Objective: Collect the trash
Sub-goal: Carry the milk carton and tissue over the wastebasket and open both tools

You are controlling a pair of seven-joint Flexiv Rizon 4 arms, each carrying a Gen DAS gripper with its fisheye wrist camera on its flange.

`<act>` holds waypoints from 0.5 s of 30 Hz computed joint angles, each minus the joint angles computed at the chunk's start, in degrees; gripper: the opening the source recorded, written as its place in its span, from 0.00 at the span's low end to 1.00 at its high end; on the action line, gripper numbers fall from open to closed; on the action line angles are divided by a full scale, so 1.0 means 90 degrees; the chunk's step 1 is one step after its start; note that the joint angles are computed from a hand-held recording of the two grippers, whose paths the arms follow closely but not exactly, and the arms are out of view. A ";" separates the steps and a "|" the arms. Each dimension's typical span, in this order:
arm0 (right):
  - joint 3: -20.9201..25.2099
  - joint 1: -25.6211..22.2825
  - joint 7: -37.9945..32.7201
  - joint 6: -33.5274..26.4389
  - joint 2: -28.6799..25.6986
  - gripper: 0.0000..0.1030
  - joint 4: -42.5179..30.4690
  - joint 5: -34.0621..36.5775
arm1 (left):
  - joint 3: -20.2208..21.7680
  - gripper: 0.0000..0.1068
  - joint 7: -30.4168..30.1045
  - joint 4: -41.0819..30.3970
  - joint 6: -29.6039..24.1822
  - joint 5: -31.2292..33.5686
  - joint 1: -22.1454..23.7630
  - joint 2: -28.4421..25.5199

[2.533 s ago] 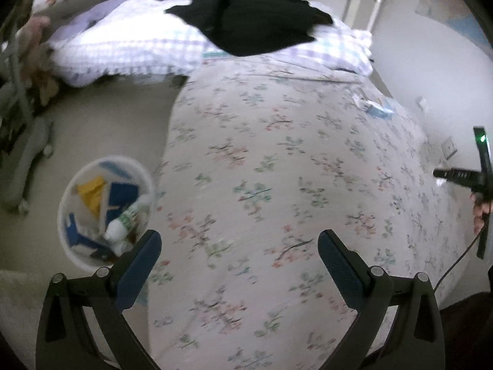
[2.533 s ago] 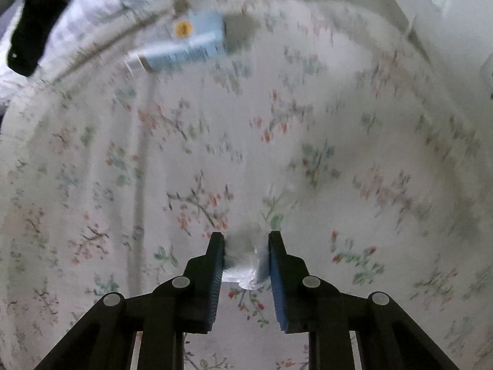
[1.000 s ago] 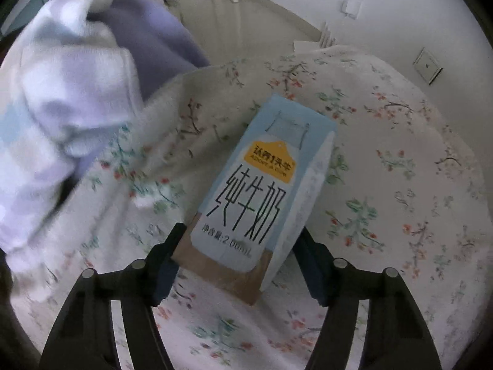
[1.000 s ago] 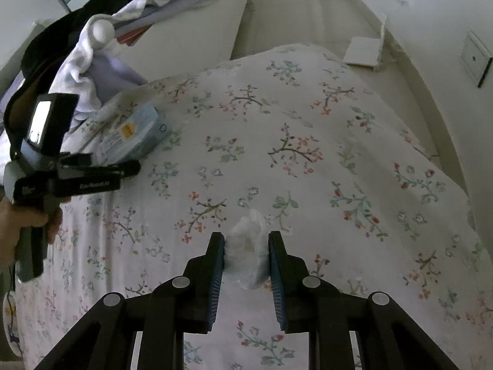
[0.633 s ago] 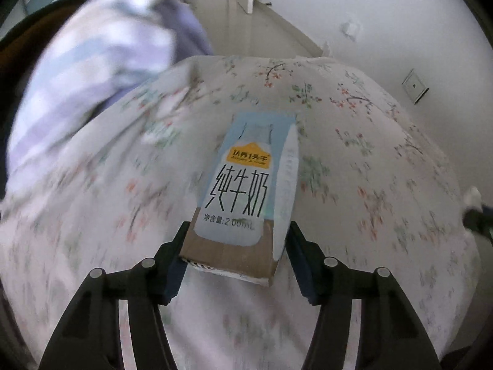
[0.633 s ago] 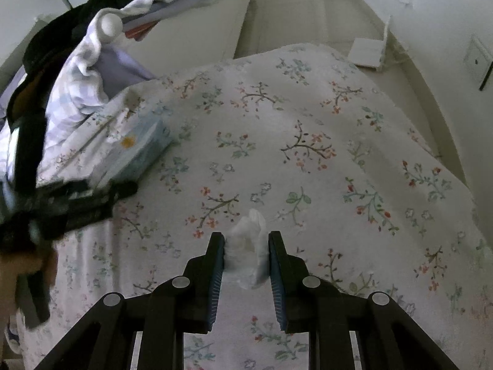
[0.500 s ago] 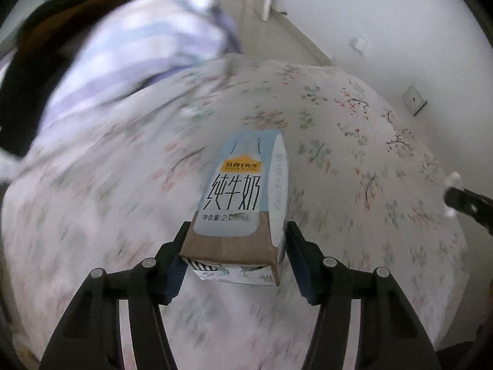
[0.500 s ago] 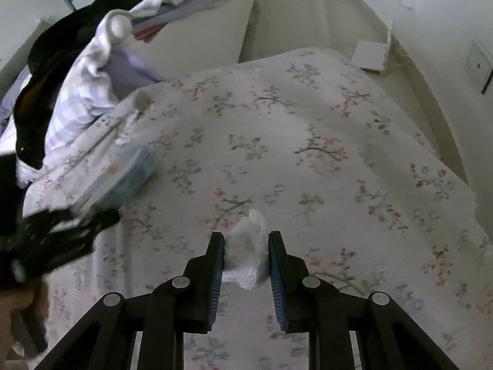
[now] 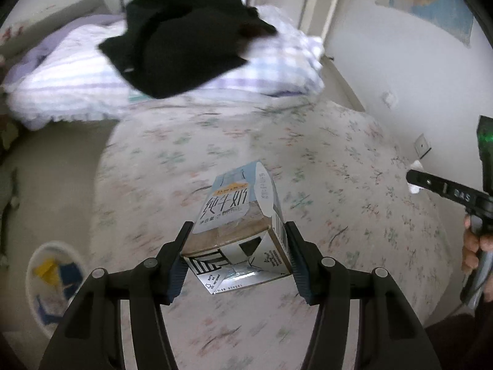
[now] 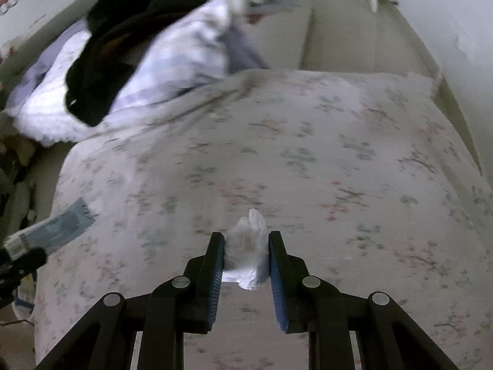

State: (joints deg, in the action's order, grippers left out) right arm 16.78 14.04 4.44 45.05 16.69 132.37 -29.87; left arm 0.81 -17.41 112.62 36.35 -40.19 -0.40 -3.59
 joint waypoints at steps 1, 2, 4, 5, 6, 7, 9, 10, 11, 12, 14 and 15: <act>0.0016 0.0038 -0.0012 0.0005 -0.0185 0.24 -0.0167 -0.0094 | 0.0113 0.56 0.0101 -0.0032 -0.0130 -0.0042 0.0132 0.0007; 0.0017 0.0086 -0.0028 0.0014 -0.0349 0.24 -0.0315 -0.0164 | 0.0187 0.56 0.0149 -0.0091 -0.0256 -0.0055 0.0245 -0.0009; -0.0001 0.0200 -0.0060 0.0051 -0.0638 0.24 -0.0561 -0.0272 | 0.0330 0.56 0.0204 -0.0190 -0.0469 -0.0084 0.0498 -0.0085; -0.0014 0.0274 -0.0080 0.0061 -0.0830 0.24 -0.0725 -0.0335 | 0.0367 0.56 0.0204 -0.0228 -0.0526 -0.0093 0.0599 -0.0125; -0.0034 0.0361 -0.0121 0.0049 -0.1028 0.24 -0.0902 -0.0381 | 0.0418 0.56 0.0217 -0.0290 -0.0618 -0.0125 0.0730 -0.0185; -0.0060 0.0438 -0.0151 0.0037 -0.1171 0.24 -0.1028 -0.0412 | 0.0447 0.56 0.0215 -0.0353 -0.0699 -0.0158 0.0845 -0.0247; -0.0126 0.0637 -0.0298 0.0053 -0.1590 0.24 -0.1397 -0.0453 | 0.0521 0.56 0.0157 -0.0540 -0.0892 -0.0204 0.1122 -0.0426; -0.0163 0.0722 -0.0355 0.0077 -0.1733 0.24 -0.1518 -0.0457 | 0.0536 0.56 0.0133 -0.0614 -0.0953 -0.0203 0.1235 -0.0499; -0.0201 0.0824 -0.0448 0.0102 -0.1939 0.24 -0.1703 -0.0455 | 0.0561 0.56 0.0124 -0.0687 -0.0992 -0.0203 0.1359 -0.0582; -0.0243 0.0912 -0.0519 0.0118 -0.2098 0.24 -0.1848 -0.0452 | 0.0585 0.56 0.0107 -0.0767 -0.1004 -0.0212 0.1488 -0.0683; -0.0318 0.1121 -0.0731 0.0125 -0.2490 0.24 -0.2241 -0.0423 | 0.0581 0.56 0.0022 -0.0896 -0.1029 -0.0253 0.1692 -0.0853; -0.0355 0.1227 -0.0846 0.0118 -0.2682 0.24 -0.2447 -0.0401 | 0.0594 0.56 -0.0036 -0.0985 -0.1081 -0.0323 0.1833 -0.0980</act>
